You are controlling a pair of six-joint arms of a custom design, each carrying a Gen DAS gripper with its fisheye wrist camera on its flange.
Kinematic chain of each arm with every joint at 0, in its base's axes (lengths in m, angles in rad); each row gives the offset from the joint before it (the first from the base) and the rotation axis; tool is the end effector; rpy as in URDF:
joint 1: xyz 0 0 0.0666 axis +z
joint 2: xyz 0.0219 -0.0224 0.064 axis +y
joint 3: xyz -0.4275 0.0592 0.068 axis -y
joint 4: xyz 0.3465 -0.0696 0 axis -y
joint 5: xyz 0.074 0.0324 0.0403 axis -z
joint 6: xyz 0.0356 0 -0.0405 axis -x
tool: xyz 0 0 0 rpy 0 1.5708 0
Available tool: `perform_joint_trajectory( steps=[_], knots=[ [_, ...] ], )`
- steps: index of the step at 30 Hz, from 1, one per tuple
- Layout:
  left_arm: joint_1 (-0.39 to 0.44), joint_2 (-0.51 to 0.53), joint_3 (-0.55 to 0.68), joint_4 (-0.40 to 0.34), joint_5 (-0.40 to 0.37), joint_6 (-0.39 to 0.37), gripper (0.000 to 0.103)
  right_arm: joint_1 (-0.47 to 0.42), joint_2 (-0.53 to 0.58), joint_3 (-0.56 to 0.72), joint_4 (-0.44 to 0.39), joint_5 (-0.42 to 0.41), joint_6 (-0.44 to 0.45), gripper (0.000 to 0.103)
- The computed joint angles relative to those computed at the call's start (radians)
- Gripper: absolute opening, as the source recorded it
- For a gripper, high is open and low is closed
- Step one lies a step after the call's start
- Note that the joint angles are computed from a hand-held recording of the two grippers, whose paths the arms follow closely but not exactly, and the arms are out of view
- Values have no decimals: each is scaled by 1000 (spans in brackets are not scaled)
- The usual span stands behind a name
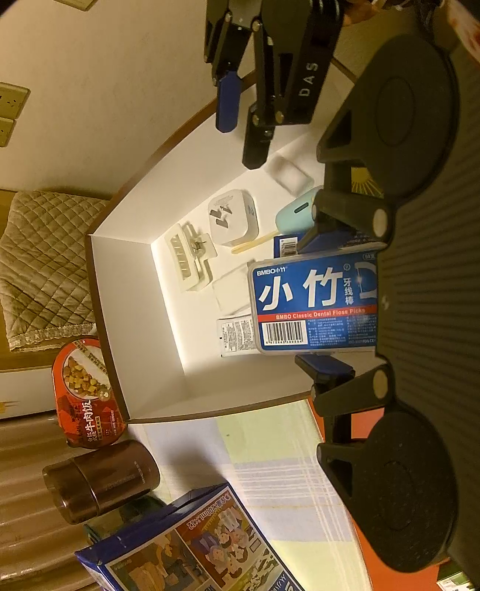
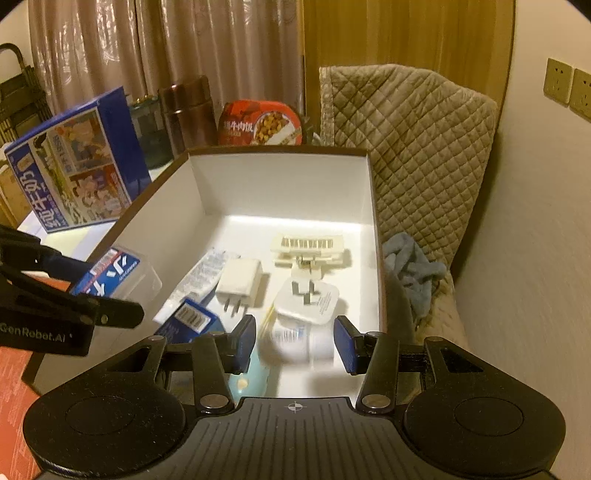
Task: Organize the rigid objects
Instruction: 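Open the right tool to drop the pill bottle while the left tool lowers the floss case into the box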
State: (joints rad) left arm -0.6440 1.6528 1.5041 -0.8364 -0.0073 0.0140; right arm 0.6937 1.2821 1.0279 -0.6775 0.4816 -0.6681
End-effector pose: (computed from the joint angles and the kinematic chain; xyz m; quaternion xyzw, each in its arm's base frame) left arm 0.4220 -0.3170 0.4083 0.2956 0.9106 -0.0900 0.2743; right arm 0.2903 0.2195 0.3878 0.0631 0.9229 0.0161 0.3796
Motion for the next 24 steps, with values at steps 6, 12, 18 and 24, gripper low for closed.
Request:
perform_joint_trajectory(
  steps=[6,12,18,24],
  knots=[
    [4,20,19,-7,-2,-4,54,-18,2,2,18,-22,11,44],
    [7,41,36,-19,-9,1,54,-22,4,-6,26,-34,-2,44],
    [10,46,36,-8,-11,-4,55,-26,2,-9,24,-40,-7,44],
    [13,47,36,-14,-7,-3,55,-27,0,-10,25,-46,-5,44]
  ],
)
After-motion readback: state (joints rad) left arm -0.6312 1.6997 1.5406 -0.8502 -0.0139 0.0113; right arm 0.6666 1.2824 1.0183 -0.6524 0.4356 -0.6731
